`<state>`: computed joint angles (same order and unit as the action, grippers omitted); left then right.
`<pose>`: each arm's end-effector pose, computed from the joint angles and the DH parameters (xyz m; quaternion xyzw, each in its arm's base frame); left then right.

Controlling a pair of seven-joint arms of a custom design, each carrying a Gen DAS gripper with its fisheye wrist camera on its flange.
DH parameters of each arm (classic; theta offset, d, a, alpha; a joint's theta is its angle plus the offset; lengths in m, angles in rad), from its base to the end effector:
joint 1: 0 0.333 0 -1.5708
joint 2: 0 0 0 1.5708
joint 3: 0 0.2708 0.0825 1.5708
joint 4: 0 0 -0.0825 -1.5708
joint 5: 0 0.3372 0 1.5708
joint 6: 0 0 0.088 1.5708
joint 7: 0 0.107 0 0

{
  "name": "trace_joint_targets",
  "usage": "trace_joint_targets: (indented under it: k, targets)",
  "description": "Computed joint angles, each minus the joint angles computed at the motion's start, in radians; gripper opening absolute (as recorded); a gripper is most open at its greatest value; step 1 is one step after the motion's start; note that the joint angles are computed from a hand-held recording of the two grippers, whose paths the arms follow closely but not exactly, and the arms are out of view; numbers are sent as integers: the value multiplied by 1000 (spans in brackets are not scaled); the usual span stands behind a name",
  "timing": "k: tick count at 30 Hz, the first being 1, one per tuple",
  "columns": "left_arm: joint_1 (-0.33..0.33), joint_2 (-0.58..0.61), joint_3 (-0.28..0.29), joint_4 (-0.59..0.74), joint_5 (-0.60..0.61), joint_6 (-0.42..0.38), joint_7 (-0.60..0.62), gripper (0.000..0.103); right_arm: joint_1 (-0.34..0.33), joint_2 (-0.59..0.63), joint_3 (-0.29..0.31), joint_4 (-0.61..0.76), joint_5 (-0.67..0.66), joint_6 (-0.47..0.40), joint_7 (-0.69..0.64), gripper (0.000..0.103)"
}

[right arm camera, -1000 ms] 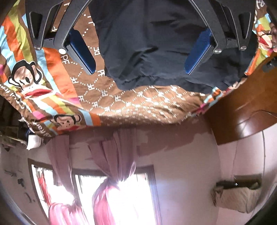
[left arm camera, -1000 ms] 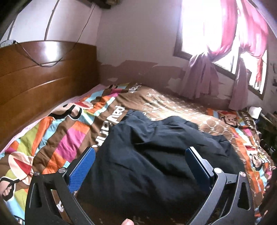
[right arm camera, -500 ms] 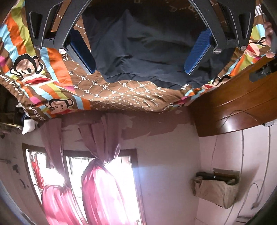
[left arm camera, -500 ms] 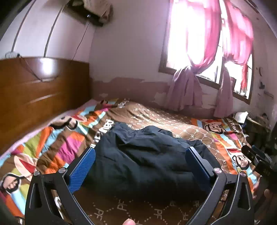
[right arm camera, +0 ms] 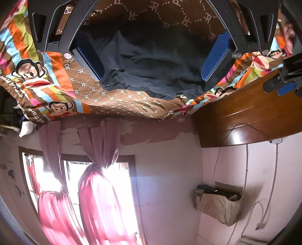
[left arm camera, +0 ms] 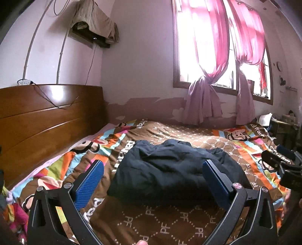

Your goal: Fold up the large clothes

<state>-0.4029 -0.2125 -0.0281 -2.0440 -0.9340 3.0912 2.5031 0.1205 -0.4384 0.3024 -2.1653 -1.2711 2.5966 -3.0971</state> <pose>0.4730 -0.1461 0.6270 -0.4216 0.6823 -0.5102 0.3103 0.3914 0.2230 0.6142 -0.4724 0.6274 -0.4547 0.4201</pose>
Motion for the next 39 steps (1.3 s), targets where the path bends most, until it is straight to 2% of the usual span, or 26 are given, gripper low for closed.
trace_joint_targets:
  k: [8,12,18,20,31,39]
  targets:
    - [10,-16,6,-70,34,7,-51,102,20,-37,28,-49,-38,3,-7,103]
    - [-14,-29,26,-116,16,22,-27,102,34,-30,23,-75,-32,21,-12,103]
    - [-24,-27,33,-173,77,58,-57,102,47,-9,6,-110,33,30,-28,103]
    - [-42,-25,50,-185,81,67,-55,102,46,-4,0,-120,55,30,-22,103]
    - [-51,-6,64,-238,215,111,-159,102,50,38,-4,-136,86,45,-14,103]
    - [-135,-10,147,-248,249,125,-186,102,66,72,-12,-111,95,35,-13,103]
